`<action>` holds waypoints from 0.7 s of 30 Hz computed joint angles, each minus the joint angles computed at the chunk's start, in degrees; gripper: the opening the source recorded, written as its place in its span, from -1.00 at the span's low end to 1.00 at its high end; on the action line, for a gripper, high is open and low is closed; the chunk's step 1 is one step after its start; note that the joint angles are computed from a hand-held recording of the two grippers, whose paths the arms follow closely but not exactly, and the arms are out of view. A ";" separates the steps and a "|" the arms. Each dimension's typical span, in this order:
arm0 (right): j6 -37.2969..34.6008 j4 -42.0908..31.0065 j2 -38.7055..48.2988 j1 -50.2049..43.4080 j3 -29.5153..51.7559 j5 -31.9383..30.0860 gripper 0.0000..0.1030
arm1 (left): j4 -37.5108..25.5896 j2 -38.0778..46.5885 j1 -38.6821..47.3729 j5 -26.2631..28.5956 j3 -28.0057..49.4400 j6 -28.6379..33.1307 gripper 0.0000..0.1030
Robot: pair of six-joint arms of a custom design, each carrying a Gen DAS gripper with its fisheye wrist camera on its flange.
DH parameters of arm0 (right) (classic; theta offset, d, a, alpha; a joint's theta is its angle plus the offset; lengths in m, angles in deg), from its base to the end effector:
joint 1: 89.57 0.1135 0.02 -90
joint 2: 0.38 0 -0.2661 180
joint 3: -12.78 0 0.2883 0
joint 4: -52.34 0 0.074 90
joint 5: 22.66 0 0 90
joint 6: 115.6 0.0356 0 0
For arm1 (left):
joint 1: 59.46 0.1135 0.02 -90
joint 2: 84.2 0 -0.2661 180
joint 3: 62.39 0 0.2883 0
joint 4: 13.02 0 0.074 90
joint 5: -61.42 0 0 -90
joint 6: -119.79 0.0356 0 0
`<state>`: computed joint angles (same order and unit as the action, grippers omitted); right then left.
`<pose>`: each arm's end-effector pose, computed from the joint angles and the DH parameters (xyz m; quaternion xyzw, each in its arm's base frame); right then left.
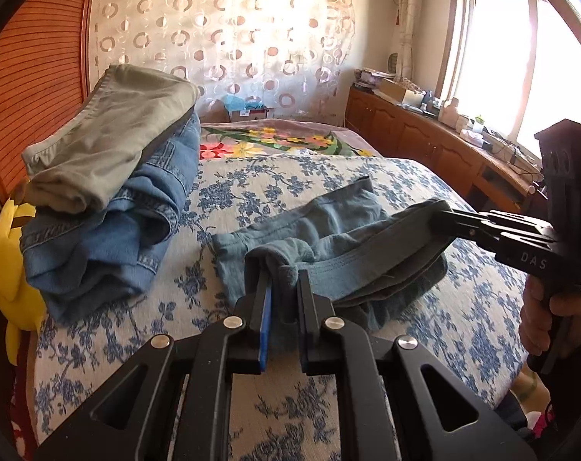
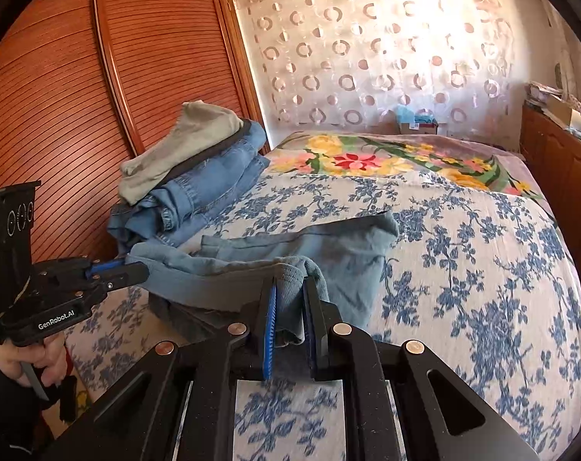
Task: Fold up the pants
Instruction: 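Lift the hem with both grippers and fold it over the shorts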
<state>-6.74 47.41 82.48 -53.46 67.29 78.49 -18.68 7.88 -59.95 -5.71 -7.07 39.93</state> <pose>0.2720 0.1899 0.1809 -0.0857 0.8728 0.1423 0.4589 0.3393 -0.0167 0.1348 0.1627 0.8856 -0.1475 0.4092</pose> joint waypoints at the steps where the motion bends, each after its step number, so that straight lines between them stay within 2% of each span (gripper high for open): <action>1: -0.12 0.01 0.97 -0.37 0.78 -0.14 -0.76 | -0.15 0.64 -0.09 -0.11 0.71 -0.09 -0.77; 14: -1.66 -0.84 10.02 -3.42 9.55 -1.06 -0.76 | -0.31 5.81 -1.50 -2.95 6.81 -1.27 -0.77; 21: -1.89 -0.67 12.71 -3.87 11.23 -1.23 -0.76 | -0.70 8.24 -1.51 -3.71 8.66 -1.53 -0.77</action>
<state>-8.63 46.74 95.19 -57.33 78.53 77.27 -19.37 16.12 -61.46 -9.41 1.59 38.40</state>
